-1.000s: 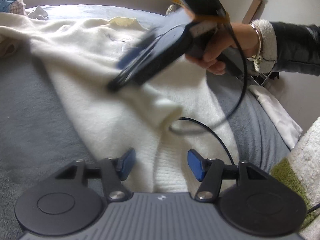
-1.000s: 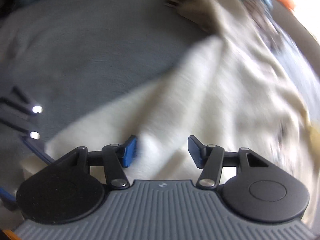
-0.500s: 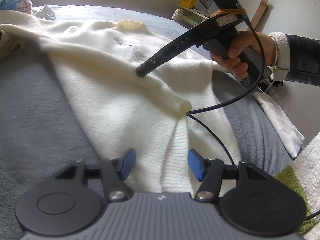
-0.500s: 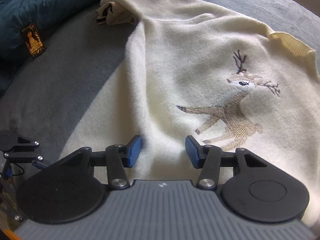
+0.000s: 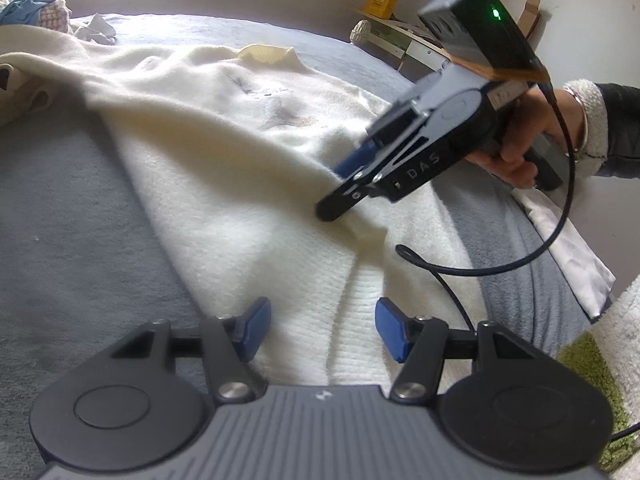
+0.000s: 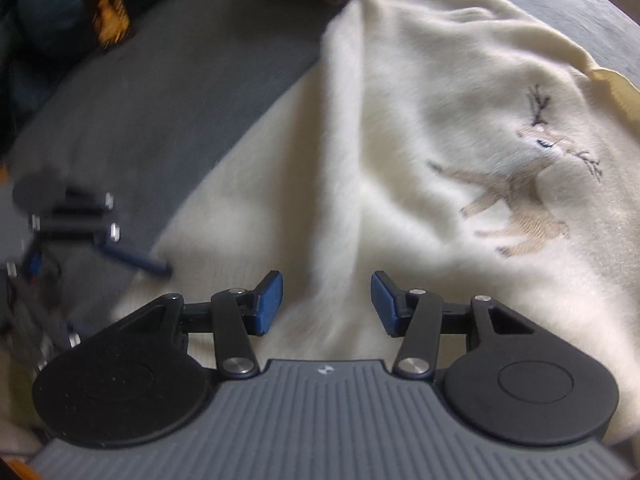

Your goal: Fold clothes

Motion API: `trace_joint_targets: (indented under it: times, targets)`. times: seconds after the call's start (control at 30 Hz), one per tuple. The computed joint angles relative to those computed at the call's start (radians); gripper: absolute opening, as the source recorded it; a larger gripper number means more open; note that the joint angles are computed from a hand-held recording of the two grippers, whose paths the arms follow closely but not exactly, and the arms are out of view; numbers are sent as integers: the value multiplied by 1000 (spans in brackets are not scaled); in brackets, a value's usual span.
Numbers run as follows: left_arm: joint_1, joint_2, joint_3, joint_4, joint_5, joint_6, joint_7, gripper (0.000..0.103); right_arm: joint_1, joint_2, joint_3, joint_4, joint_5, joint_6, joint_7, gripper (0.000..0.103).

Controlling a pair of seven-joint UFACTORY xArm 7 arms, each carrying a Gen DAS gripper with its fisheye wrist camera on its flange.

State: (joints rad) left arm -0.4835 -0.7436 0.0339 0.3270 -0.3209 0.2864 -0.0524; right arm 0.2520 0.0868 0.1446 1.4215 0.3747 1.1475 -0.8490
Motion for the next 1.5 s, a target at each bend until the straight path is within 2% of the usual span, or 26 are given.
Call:
trace_joint_targets:
  times: [0.03,0.1,0.2,0.3,0.4,0.53,0.67,0.7,0.73,0.8,0.9,0.97,1.03,1.1,1.2,1.33,1.5]
  targets:
    - [7,-8,-4,-3,3,4,-4,59,-7,9,-7,14,13,21,28,15]
    - [19,-26,-7,-8,5,11,-16,60,-37,49,-25,72,81,93,109,7]
    - [24,-56,12,-16,-5,18,-24,60,-120,123,-44,164,279,211,245,7]
    - [18,-82,50,-24,-33,7,-27,61,-200,148,-39,166,477,284,288,6]
    - [-16,-104,132,-32,-106,-38,-34,63,-230,141,-24,144,578,327,276,6]
    - [-115,-182,316,-70,-257,-145,-48,64,-209,145,3,158,610,375,219,6]
    - [-217,-360,564,-148,-366,-276,-63,76,-147,149,45,187,623,389,129,8]
    - [-207,-393,599,-172,-376,-298,-82,77,-125,143,56,187,616,382,100,12]
    - [-191,-413,629,-193,-376,-307,-91,77,-99,140,63,191,594,366,73,13]
    - [-121,-404,652,-217,-363,-263,-124,77,-62,147,74,211,556,374,34,26]
    - [-73,-386,696,-241,-358,-211,-148,73,-44,136,69,200,551,377,11,32]
    - [-72,-397,718,-254,-357,-216,-128,69,-46,132,56,198,541,375,24,33]
    - [-67,-396,721,-250,-352,-203,-119,69,-55,125,41,187,536,366,49,33]
    - [-34,-368,696,-229,-334,-138,-108,69,-71,118,26,174,537,362,76,33]
    - [37,-306,617,-184,-297,7,-93,69,-91,107,8,149,523,348,101,33]
    - [85,-246,502,-154,-272,99,-80,69,-98,113,5,129,507,331,127,34]
    - [74,-126,376,-112,-301,47,-58,67,-93,148,22,151,493,353,118,34]
